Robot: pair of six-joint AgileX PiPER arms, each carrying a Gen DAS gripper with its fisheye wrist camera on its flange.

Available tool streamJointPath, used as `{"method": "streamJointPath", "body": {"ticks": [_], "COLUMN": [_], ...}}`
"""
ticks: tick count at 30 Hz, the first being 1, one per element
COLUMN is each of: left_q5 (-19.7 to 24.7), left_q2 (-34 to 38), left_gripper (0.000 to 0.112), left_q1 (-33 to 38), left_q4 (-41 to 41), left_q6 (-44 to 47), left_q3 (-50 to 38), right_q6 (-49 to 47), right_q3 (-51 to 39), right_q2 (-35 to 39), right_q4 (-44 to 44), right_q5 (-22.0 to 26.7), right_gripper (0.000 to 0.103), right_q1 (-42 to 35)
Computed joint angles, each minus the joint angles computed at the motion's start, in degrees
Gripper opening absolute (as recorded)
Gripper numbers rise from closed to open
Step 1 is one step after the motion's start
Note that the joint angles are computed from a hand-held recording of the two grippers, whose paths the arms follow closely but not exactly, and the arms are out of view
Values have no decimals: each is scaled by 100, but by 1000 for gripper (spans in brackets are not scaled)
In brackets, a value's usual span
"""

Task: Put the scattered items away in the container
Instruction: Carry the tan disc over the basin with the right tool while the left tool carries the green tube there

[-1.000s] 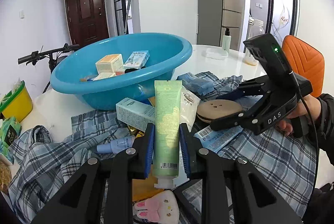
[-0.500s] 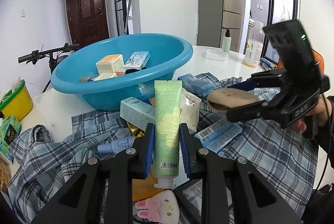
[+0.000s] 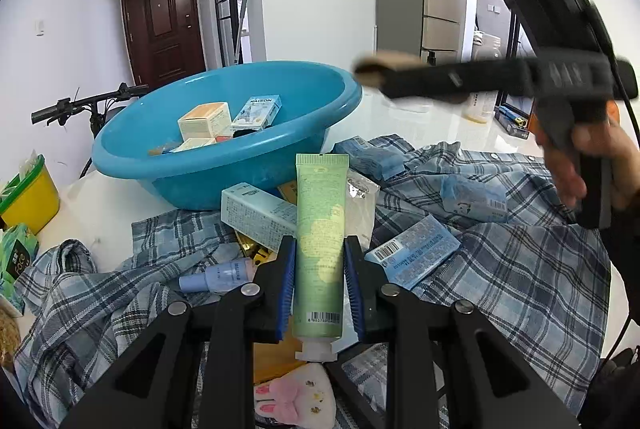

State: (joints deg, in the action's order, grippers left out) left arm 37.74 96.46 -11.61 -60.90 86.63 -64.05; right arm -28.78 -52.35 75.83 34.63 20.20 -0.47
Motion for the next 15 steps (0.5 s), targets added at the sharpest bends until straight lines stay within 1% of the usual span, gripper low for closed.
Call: {"method": "streamJointPath", "body": {"ticks": [1, 3, 9, 11, 12, 15], "left_q5": [0, -21, -11, -4, 9, 2], "left_q2": [5, 12, 26, 44, 52, 53], "left_gripper": [25, 25, 25, 25, 25, 25], "left_q1": [4, -11, 20, 25, 29, 23], "left_q4": [3, 69, 48, 58, 63, 87], "left_q6": [1, -72, -108, -141, -151, -186], "left_q3": [-6, -18, -39, -59, -67, -76], "right_q6": [230, 1044, 3026, 3284, 3571, 3715], "right_q3": [-126, -369, -1326, -1543, -1642, -1692], "right_q2": [63, 187, 924, 1222, 1376, 1713], "right_q4": [-228, -1084, -3162, -3448, -3712, -3823], "right_q5": [-61, -242, -421, -536, -567, -804], "right_gripper": [77, 77, 77, 77, 77, 77], "right_q1": [64, 277, 638, 589, 562, 458]}}
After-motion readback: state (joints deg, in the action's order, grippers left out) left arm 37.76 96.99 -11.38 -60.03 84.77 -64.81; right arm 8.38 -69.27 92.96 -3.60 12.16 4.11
